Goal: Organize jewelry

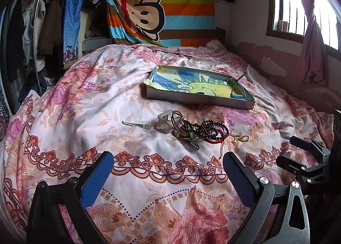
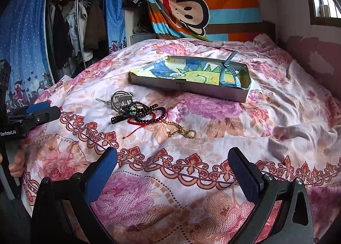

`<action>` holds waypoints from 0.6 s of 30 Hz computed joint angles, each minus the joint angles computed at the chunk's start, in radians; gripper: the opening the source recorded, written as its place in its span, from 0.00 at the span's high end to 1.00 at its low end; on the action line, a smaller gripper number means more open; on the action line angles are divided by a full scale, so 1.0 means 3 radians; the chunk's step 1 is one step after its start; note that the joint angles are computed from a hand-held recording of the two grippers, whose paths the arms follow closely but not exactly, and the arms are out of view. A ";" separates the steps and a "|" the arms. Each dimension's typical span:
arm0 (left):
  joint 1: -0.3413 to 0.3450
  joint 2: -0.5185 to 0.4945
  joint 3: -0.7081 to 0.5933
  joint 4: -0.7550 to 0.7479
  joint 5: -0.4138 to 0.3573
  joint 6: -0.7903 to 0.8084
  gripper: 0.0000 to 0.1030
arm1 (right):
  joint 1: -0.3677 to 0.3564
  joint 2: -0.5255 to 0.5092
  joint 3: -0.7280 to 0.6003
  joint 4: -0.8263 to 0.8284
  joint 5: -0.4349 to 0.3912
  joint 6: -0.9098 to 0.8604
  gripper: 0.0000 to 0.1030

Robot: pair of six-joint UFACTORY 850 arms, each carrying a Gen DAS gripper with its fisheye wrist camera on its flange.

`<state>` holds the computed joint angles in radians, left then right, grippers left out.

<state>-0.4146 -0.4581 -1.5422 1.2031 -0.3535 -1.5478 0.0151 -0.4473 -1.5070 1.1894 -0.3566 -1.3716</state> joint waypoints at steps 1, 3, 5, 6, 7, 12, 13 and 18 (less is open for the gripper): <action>-0.0004 -0.0004 -0.0003 -0.0003 -0.0012 0.0013 0.00 | 0.0004 -0.0001 -0.0004 -0.0038 0.0005 0.0036 0.01; -0.0002 -0.0010 -0.0012 -0.0052 -0.0012 0.0066 0.00 | 0.0011 -0.0007 -0.0011 -0.0104 0.0012 0.0100 0.01; -0.0001 -0.0022 -0.0028 -0.0130 -0.0023 0.0157 0.00 | 0.0019 -0.0014 -0.0028 -0.0194 0.0022 0.0194 0.01; 0.0004 -0.0033 -0.0045 -0.0173 -0.0024 0.0215 0.00 | 0.0020 -0.0018 -0.0035 -0.0238 0.0022 0.0237 0.01; 0.0008 -0.0046 -0.0064 -0.0208 -0.0031 0.0271 0.00 | 0.0023 -0.0023 -0.0041 -0.0278 0.0024 0.0276 0.01; 0.0025 -0.0112 -0.0162 -0.0256 -0.0075 0.0408 0.00 | 0.0030 -0.0045 -0.0080 -0.0492 0.0046 0.0460 0.01; 0.0029 -0.0129 -0.0184 -0.0280 -0.0072 0.0443 0.00 | 0.0028 -0.0052 -0.0094 -0.0539 0.0045 0.0509 0.01; 0.0049 -0.0216 -0.0318 -0.0428 -0.0031 0.0701 0.00 | -0.0002 -0.0151 -0.0252 -0.0881 -0.0065 0.0898 0.01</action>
<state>-0.3998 -0.5229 -1.6377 1.0746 -0.3627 -1.3374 0.0144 -0.4925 -1.5825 0.9252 -0.3762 -1.1023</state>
